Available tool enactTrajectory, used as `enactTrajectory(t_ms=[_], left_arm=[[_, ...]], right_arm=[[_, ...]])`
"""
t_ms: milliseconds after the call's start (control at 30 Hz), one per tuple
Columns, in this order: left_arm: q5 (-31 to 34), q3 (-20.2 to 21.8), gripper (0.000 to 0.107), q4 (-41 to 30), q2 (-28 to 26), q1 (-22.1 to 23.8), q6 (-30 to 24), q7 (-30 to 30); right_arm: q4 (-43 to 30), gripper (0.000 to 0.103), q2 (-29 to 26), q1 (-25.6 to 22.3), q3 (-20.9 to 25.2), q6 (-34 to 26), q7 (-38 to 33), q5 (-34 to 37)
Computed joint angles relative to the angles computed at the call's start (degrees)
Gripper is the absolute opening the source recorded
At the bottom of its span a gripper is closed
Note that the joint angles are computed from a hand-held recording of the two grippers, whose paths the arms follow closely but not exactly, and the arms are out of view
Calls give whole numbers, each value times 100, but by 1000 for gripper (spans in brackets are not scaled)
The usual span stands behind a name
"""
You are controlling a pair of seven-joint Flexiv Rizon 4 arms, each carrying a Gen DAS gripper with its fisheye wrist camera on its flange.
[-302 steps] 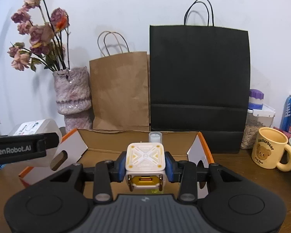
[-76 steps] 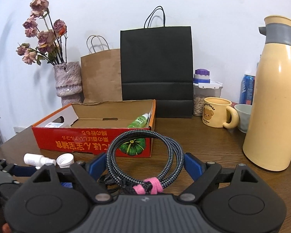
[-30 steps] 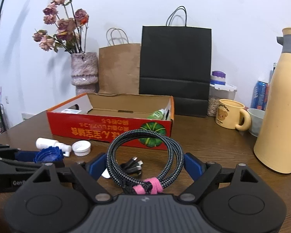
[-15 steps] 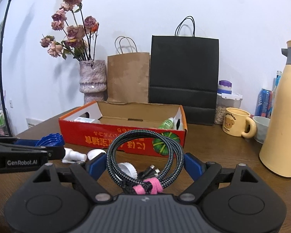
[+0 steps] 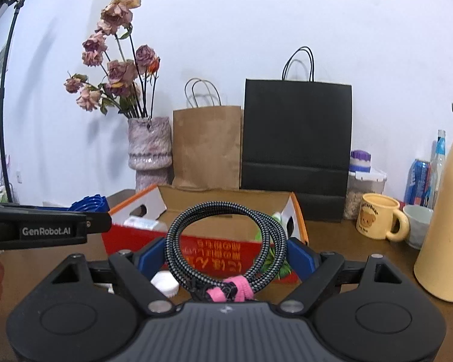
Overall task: Organize rigid objects
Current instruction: 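Carry the blue cap and cable coil with both grippers over the red box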
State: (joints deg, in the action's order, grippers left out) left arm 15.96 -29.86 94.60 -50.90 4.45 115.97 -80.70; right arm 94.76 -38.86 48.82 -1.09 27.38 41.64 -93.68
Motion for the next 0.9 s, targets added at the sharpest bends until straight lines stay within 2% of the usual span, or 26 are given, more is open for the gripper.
enactTrajectory(t_ms=[133, 400, 900], left_arm=[[-116, -20, 54, -192, -44, -58, -71, -44], [-453, 237, 54, -678, -161, -411, -74, -128], [-1341, 682, 54, -2041, -725, -1061, -715, 59]], right_arm=[[-123, 85, -26, -40, -63, 42, -73, -69], [-283, 85, -67, -163, -167, 140, -105, -145], [-723, 85, -269, -524, -419, 537, -82, -316]])
